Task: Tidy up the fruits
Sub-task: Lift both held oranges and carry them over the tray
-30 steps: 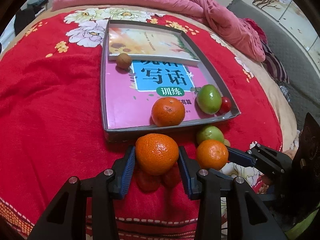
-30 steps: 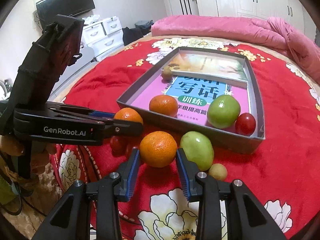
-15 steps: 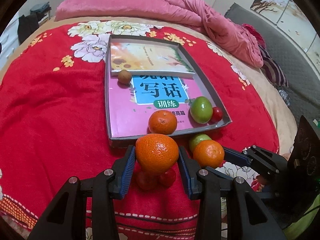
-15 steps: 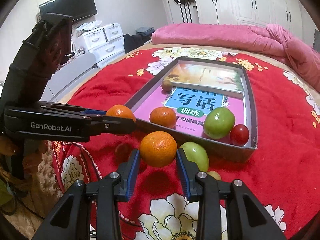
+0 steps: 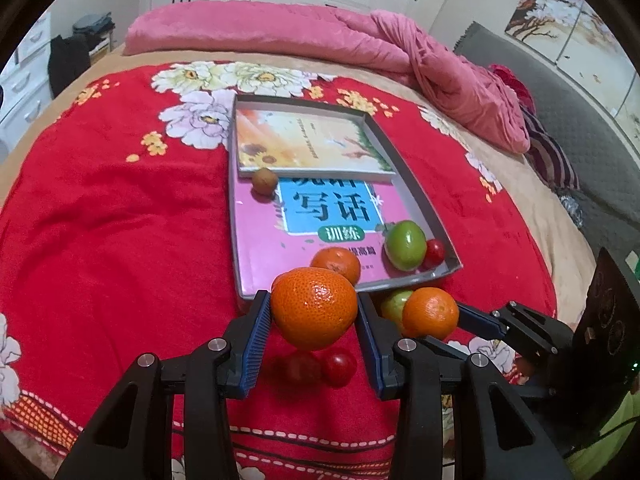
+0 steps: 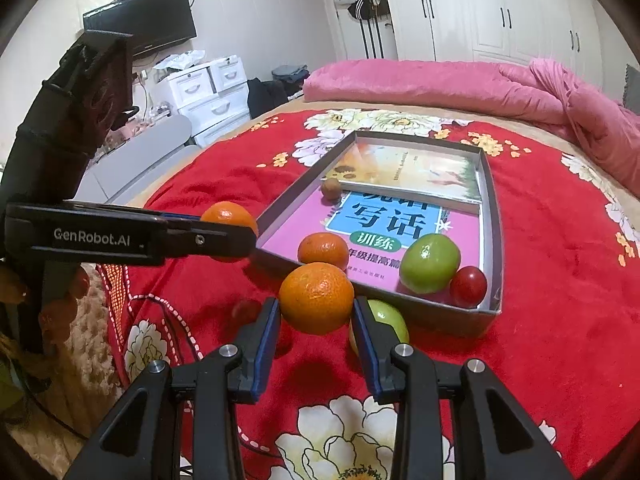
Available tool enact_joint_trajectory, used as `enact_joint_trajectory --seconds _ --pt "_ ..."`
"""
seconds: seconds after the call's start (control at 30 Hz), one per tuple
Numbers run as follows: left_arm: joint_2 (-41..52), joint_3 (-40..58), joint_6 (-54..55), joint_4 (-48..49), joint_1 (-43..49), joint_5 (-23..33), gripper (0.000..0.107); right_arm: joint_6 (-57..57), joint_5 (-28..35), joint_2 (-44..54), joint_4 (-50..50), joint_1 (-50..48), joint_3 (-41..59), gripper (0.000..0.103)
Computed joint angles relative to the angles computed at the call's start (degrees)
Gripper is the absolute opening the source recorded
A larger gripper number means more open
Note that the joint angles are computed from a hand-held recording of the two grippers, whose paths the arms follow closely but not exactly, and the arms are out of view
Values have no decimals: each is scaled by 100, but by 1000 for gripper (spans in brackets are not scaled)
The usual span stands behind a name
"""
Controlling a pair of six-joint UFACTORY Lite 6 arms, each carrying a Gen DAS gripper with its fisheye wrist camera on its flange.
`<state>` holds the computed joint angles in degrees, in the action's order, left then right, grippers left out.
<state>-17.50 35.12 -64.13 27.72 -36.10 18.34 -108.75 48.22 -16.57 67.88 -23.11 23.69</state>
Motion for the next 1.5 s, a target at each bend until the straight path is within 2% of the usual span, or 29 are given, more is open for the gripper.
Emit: enact_joint_trajectory --seconds 0.43,0.9,1.23,1.5 --pt "-113 89 -219 313 406 6 43 -90 16 -28 212 -1 129 37" --pt "856 549 -1239 1516 534 -326 43 -132 -143 222 522 166 431 37" --pt "1530 857 -1649 2013 523 -411 43 -206 -388 871 824 180 1027 37" --pt "2016 1139 -1764 2212 462 -378 43 -87 -709 1756 996 238 1810 37"
